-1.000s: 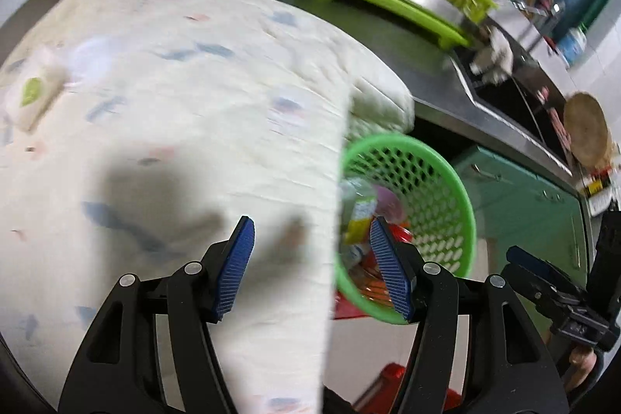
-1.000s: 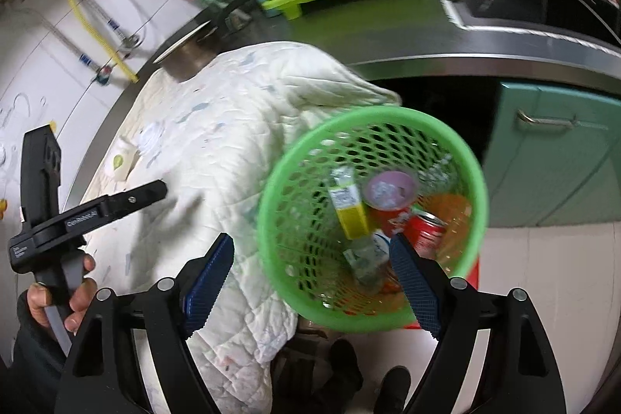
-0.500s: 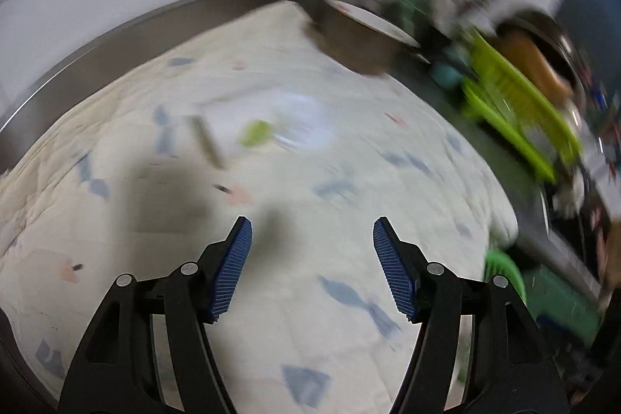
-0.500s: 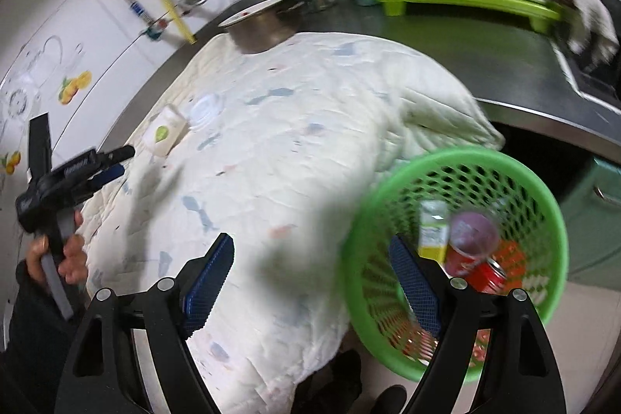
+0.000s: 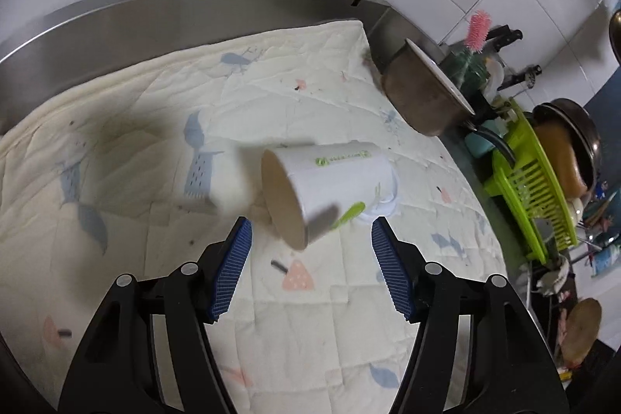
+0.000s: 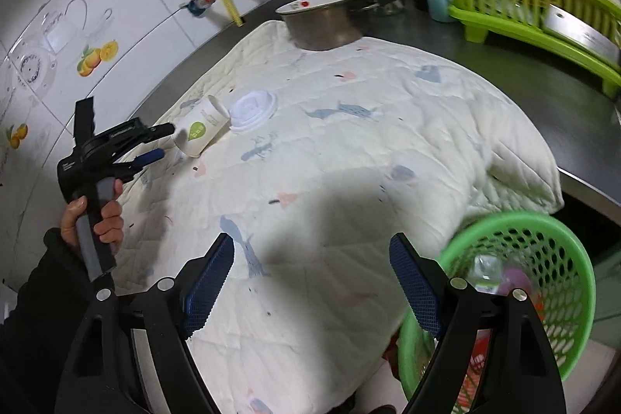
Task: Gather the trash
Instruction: 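Lower the left gripper onto the white paper cup rim and close it, then grasp the white cup lid with the right gripper while the left gripper holds the paper cup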
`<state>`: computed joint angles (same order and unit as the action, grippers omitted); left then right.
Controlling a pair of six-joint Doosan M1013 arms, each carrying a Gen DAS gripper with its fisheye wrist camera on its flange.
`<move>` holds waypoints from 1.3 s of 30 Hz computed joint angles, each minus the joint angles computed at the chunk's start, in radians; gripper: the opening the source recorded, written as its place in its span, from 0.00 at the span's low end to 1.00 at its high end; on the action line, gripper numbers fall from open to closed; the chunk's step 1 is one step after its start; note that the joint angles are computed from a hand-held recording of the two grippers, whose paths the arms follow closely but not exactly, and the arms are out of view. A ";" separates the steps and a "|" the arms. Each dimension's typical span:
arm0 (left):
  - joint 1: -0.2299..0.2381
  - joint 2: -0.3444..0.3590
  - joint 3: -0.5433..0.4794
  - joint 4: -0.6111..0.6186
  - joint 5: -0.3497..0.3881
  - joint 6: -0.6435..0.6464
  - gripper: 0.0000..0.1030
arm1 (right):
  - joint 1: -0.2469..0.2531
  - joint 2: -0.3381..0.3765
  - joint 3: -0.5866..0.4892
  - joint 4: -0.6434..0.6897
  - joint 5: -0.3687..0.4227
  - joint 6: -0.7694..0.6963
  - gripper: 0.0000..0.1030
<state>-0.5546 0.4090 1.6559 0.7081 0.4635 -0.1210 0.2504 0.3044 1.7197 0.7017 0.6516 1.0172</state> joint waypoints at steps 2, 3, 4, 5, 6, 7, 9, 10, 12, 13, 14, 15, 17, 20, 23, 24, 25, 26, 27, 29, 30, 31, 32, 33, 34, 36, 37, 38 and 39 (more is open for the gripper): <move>0.006 0.009 -0.004 0.008 -0.014 0.003 0.61 | 0.009 0.012 -0.015 -0.005 0.004 -0.003 0.77; 0.009 0.012 -0.007 0.003 -0.017 0.008 0.61 | 0.012 0.014 -0.019 -0.007 0.006 -0.004 0.77; 0.013 0.016 -0.008 0.003 -0.031 0.008 0.61 | 0.016 0.021 -0.028 -0.011 0.010 -0.005 0.77; 0.017 0.019 -0.008 0.004 -0.044 0.006 0.59 | 0.020 0.026 -0.034 -0.015 0.009 -0.004 0.77; 0.020 0.021 -0.007 -0.002 -0.054 0.011 0.57 | 0.024 0.031 -0.042 -0.018 0.011 -0.006 0.77; 0.024 0.023 -0.007 -0.007 -0.065 0.013 0.55 | 0.026 0.035 -0.047 -0.022 0.012 -0.006 0.77; 0.030 0.024 0.002 0.007 -0.103 -0.005 0.39 | 0.032 0.046 -0.063 -0.031 0.016 -0.008 0.77; 0.032 0.024 0.005 0.012 -0.119 -0.011 0.35 | 0.035 0.051 -0.070 -0.033 0.018 -0.011 0.77; 0.033 0.021 0.016 0.068 -0.156 -0.069 0.24 | 0.042 0.065 -0.089 -0.043 0.020 -0.019 0.77; 0.029 0.020 0.018 0.106 -0.155 -0.096 0.20 | 0.046 0.074 -0.102 -0.049 0.023 -0.023 0.77; 0.027 0.017 0.022 0.128 -0.162 -0.113 0.11 | 0.049 0.081 -0.113 -0.051 0.026 -0.026 0.77; 0.027 0.014 0.026 0.135 -0.170 -0.121 0.03 | 0.053 0.087 -0.122 -0.053 0.028 -0.028 0.77; 0.023 0.007 0.034 0.160 -0.166 -0.152 0.03 | 0.059 0.103 -0.144 -0.050 0.038 -0.042 0.77; 0.014 -0.010 0.050 0.201 -0.144 -0.196 0.02 | 0.076 0.132 -0.184 -0.063 0.044 -0.056 0.77; 0.006 -0.033 0.070 0.243 -0.122 -0.232 0.02 | 0.096 0.168 -0.235 -0.073 0.058 -0.071 0.77; 0.001 -0.040 0.077 0.260 -0.107 -0.245 0.02 | 0.104 0.178 -0.249 -0.085 0.056 -0.071 0.77; 0.001 -0.048 0.085 0.272 -0.104 -0.257 0.02 | 0.115 0.195 -0.272 -0.108 0.056 -0.064 0.77; -0.002 -0.059 0.099 0.301 -0.104 -0.291 0.02 | 0.121 0.203 -0.283 -0.117 0.056 -0.062 0.77; -0.004 -0.067 0.107 0.318 -0.101 -0.312 0.02 | 0.129 0.221 -0.307 -0.127 0.063 -0.062 0.77; -0.006 -0.083 0.125 0.340 -0.097 -0.341 0.02 | 0.145 0.247 -0.341 -0.164 0.057 -0.043 0.77; -0.008 -0.092 0.135 0.363 -0.093 -0.366 0.02 | 0.151 0.260 -0.360 -0.179 0.063 -0.034 0.77; -0.010 -0.099 0.144 0.384 -0.088 -0.388 0.02 | 0.157 0.279 -0.386 -0.190 0.075 -0.024 0.77; -0.012 -0.108 0.153 0.404 -0.086 -0.411 0.02 | 0.161 0.291 -0.403 -0.197 0.079 -0.015 0.77; -0.012 -0.115 0.161 0.420 -0.087 -0.428 0.02 | 0.166 0.305 -0.422 -0.203 0.088 -0.008 0.77; -0.014 -0.121 0.167 0.437 -0.082 -0.445 0.02 | 0.172 0.322 -0.445 -0.214 0.098 -0.002 0.77; -0.019 -0.130 0.173 0.452 -0.072 -0.455 0.02 | 0.184 0.345 -0.477 -0.246 0.103 0.011 0.77; -0.021 -0.134 0.175 0.454 -0.066 -0.452 0.02 | 0.189 0.352 -0.488 -0.260 0.105 0.018 0.77; -0.023 -0.137 0.177 0.456 -0.061 -0.453 0.02 | 0.196 0.364 -0.505 -0.289 0.104 0.037 0.77; -0.024 -0.140 0.180 0.466 -0.059 -0.462 0.02 | 0.201 0.376 -0.523 -0.310 0.110 0.051 0.77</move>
